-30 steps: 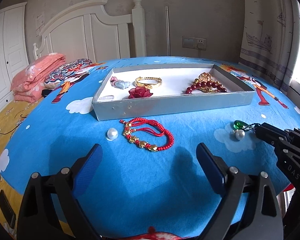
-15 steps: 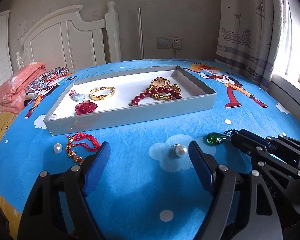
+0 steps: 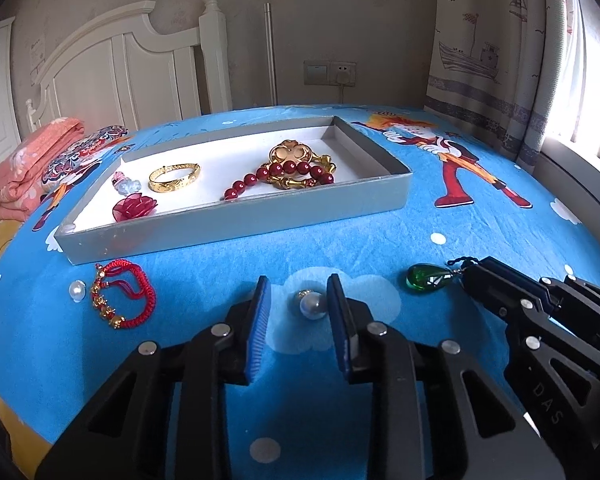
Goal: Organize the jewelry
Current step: 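Grasp the white pearl with the left gripper while the right gripper lifts the green pendant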
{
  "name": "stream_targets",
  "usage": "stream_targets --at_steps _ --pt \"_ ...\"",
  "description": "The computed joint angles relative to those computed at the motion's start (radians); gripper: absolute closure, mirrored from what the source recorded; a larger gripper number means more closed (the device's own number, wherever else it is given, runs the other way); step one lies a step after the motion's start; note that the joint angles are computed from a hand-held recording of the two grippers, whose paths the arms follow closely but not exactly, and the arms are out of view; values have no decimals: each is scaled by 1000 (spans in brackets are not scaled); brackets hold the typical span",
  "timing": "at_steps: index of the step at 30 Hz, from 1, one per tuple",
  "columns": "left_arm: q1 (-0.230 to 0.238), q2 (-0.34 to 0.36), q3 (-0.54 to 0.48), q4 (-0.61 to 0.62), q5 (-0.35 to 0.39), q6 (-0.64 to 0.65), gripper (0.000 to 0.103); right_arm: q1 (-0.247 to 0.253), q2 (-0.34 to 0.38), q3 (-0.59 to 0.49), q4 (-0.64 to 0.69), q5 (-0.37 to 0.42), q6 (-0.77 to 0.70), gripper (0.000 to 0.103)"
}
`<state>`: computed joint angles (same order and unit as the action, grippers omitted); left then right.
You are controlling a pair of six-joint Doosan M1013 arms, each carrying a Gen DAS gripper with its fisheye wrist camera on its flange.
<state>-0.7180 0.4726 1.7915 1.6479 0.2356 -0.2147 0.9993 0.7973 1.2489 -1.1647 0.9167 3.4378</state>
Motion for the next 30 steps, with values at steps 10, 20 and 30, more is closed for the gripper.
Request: stream_targets --at_steps 10,20,30 --pt "16 -23 38 299 -4 -321 90 4 9 -23 10 25 -18 91" --pt "43 -51 71 288 50 -301 90 17 43 -104 5 -1 -134 91" --pt "101 -80 116 284 37 -335 90 30 98 -220 42 -19 -300 91"
